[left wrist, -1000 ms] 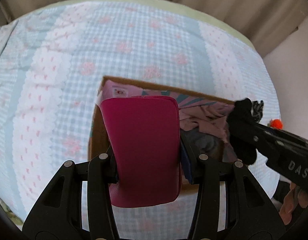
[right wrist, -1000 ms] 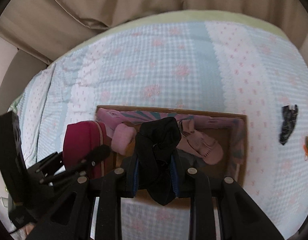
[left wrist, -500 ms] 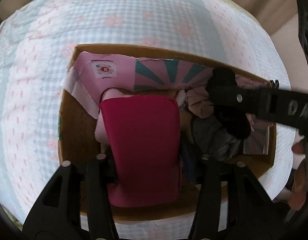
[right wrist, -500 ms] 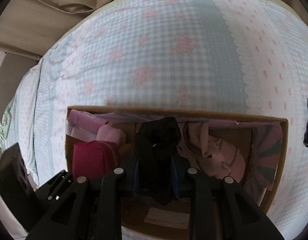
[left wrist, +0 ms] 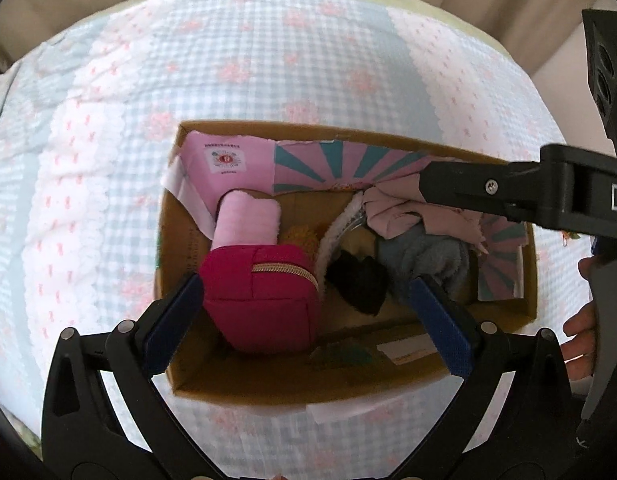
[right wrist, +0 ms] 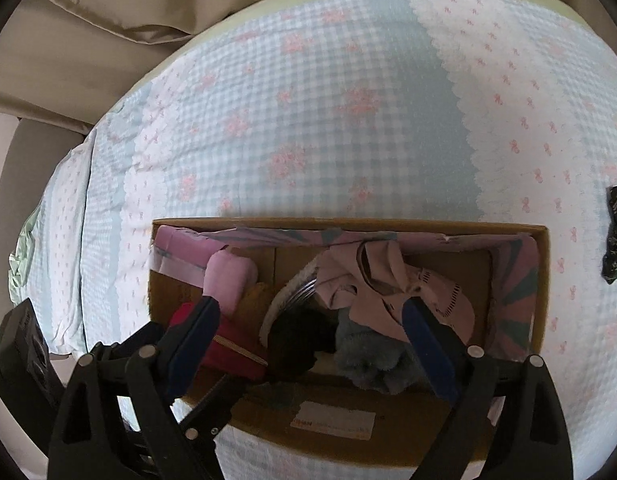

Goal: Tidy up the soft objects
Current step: 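Open both tools over the box to release the pouch and scrunchie, lift away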

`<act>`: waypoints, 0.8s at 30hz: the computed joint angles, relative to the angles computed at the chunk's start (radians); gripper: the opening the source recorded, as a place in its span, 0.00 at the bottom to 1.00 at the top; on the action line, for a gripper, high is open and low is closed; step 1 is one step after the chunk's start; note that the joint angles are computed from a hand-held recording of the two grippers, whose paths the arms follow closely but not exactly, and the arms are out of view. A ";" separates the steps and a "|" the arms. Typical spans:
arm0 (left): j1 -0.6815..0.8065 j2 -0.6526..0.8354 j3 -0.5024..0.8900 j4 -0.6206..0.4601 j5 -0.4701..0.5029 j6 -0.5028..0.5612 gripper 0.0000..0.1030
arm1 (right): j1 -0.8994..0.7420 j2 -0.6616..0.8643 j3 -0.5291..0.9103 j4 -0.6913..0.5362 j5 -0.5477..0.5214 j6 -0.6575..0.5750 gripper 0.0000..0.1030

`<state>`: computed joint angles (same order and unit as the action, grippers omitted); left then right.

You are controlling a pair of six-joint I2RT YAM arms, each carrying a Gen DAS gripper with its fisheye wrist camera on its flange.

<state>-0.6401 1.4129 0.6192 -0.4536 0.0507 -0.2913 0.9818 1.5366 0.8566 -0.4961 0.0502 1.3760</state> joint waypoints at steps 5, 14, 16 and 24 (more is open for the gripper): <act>-0.016 -0.125 -0.005 -0.077 -0.012 -0.018 1.00 | 0.059 -0.047 0.031 -0.076 0.062 0.032 0.88; -0.102 -0.370 0.048 -0.317 -0.094 -0.088 1.00 | 0.237 -0.097 0.211 -0.366 0.246 0.162 0.88; -0.142 -0.426 0.068 -0.378 -0.123 -0.120 1.00 | 0.288 -0.102 0.269 -0.452 0.294 0.206 0.88; -0.394 -0.544 0.224 -0.593 -0.274 -0.297 1.00 | 0.575 -0.068 0.558 -0.941 0.521 0.548 0.88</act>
<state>-1.0339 0.8690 0.8429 -1.0468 -0.2229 -0.5885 1.5569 1.4688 1.4151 -1.4373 0.5711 1.9236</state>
